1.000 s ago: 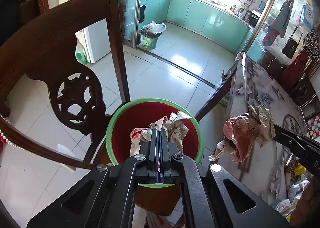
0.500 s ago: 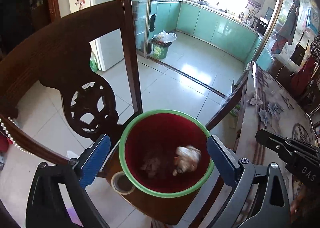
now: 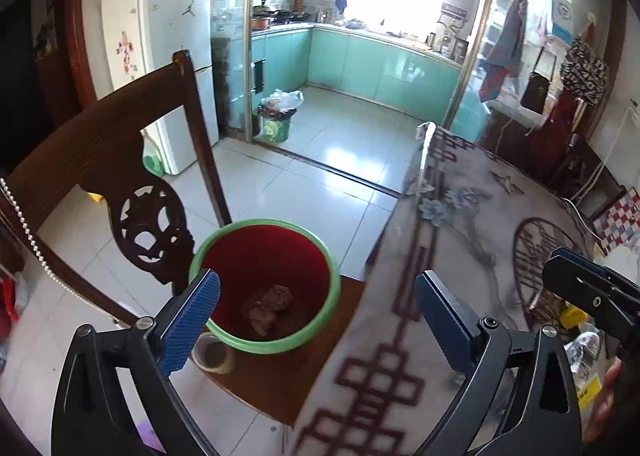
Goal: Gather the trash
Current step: 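Grasp the paper cup with the right gripper while the left grasps a clear wrapper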
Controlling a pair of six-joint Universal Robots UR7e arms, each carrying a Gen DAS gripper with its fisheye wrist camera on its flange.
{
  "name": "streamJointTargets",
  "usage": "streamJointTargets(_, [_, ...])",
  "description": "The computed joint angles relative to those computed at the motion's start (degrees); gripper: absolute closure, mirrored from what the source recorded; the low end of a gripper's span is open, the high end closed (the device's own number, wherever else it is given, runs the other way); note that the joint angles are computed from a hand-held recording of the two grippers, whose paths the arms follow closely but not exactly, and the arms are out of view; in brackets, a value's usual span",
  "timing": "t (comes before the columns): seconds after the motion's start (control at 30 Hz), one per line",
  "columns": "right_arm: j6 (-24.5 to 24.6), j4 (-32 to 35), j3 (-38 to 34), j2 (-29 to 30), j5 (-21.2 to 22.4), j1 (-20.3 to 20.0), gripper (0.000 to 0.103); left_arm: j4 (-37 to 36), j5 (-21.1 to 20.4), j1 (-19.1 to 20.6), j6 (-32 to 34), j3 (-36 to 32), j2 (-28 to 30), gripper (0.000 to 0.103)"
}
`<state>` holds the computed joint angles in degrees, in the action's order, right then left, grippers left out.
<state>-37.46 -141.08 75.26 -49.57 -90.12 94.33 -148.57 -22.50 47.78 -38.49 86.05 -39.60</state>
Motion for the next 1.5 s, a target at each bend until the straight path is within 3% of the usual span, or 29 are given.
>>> streamJointTargets(0.1, [-0.18, 0.05, 3.26, -6.37, -2.45, -3.02, 0.037, -1.76, -2.08, -2.48, 2.78, -2.65, 3.66, 0.002])
streamJointTargets(0.23, [1.06, 3.38, 2.03, -11.37, -7.64, -7.94, 0.036, -3.61, -7.42, -4.38, 8.22, -8.22, 9.66, 0.001])
streamJointTargets(0.37, [4.13, 10.53, -4.82, -10.66, -14.95, -12.68, 0.036, -3.01, -13.77, -5.13, 11.83, -13.66, 15.06, 0.001])
streamJointTargets(0.53, [8.5, 17.34, -11.42, -6.89, -16.5, -16.26, 0.036, 2.91, -18.21, -5.82, 12.1, -19.55, 20.51, 0.001])
streamJointTargets(0.73, [9.24, 19.43, -11.45, -5.08, -14.27, -17.44, 0.039, 8.67, -21.47, -6.07, 9.45, -21.67, 23.46, 0.001])
streamJointTargets(0.77, [8.65, 18.89, -11.0, -5.21, -13.89, -17.49, 0.058, 9.61, -21.98, -6.07, 8.89, -22.2, 23.95, 0.001])
streamJointTargets(0.83, [8.88, 18.89, -11.0, -5.17, -12.62, -17.82, 0.08, 11.04, -23.0, -5.98, 8.18, -22.76, 24.51, 0.001])
streamJointTargets(1.1, [7.16, 13.21, -8.71, -8.59, -6.0, -17.84, 0.082, 11.13, -23.96, -6.33, 9.24, -23.47, 25.37, 0.001])
streamJointTargets(1.33, [7.45, 11.32, -6.98, -11.54, -5.39, -17.05, 0.082, 10.42, -25.45, -4.45, 10.52, -25.5, 27.08, 0.002])
streamJointTargets(1.4, [7.57, 11.51, -6.7, -11.94, -5.54, -17.01, 0.082, 10.31, -26.85, -3.85, 10.93, -26.53, 27.75, 0.005])
streamJointTargets(1.5, [7.91, 11.72, -6.55, -12.19, -5.86, -17.1, 0.082, 12.61, -27.6, -3.38, 11.33, -28.67, 29.05, 0.018])
